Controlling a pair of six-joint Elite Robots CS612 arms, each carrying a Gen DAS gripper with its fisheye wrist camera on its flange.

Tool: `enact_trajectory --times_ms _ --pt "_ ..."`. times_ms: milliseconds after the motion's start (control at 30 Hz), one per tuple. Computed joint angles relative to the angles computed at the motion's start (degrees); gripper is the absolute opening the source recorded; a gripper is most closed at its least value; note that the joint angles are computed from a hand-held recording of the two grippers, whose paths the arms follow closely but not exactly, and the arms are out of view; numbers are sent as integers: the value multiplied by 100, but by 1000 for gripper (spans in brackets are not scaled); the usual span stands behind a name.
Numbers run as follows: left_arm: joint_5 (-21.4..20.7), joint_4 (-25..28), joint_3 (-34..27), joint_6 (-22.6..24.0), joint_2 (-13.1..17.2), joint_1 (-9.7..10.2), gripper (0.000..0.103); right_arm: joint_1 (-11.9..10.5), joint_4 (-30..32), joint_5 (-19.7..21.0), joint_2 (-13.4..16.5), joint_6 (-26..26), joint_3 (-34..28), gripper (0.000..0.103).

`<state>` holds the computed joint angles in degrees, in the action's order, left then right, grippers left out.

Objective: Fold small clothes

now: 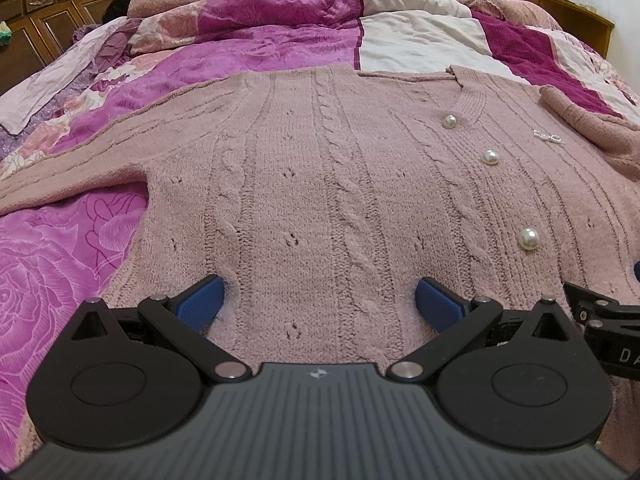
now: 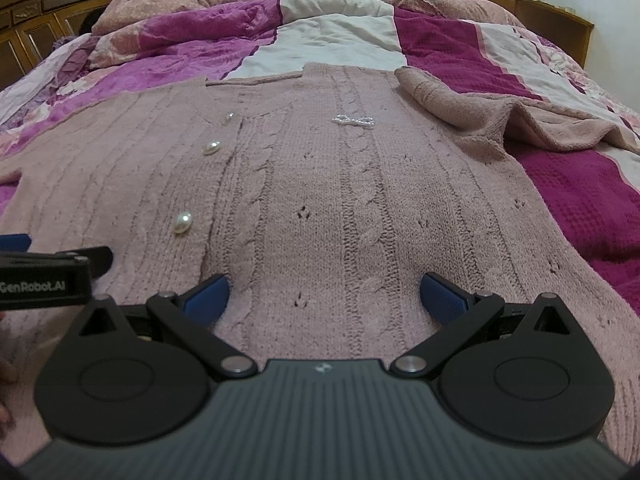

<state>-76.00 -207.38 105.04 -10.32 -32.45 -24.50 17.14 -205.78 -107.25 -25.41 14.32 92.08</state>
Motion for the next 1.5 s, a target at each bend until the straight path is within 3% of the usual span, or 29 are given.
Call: enact_trajectory --times_ms 133,333,633,733,1033,1300,1500 --pt "-19 195 -32 11 -39 16 103 -27 81 108 -48 61 28 103" --pt "-185 657 -58 32 -201 66 103 -164 174 593 -237 312 204 103" --pt "-642 1193 -65 207 -579 78 103 -530 45 1361 -757 568 592 103" --pt "-834 1363 -139 28 -658 114 103 -678 -89 1302 -854 663 652 103" --pt "-537 1941 -459 -184 -680 68 103 -1249 -146 587 -736 1405 504 103" --pt "-399 2476 -746 -607 -569 34 103 -1709 79 568 -389 2075 90 103" --pt "-275 2734 -890 -685 -494 -4 103 -1817 149 652 -158 2138 -210 103"
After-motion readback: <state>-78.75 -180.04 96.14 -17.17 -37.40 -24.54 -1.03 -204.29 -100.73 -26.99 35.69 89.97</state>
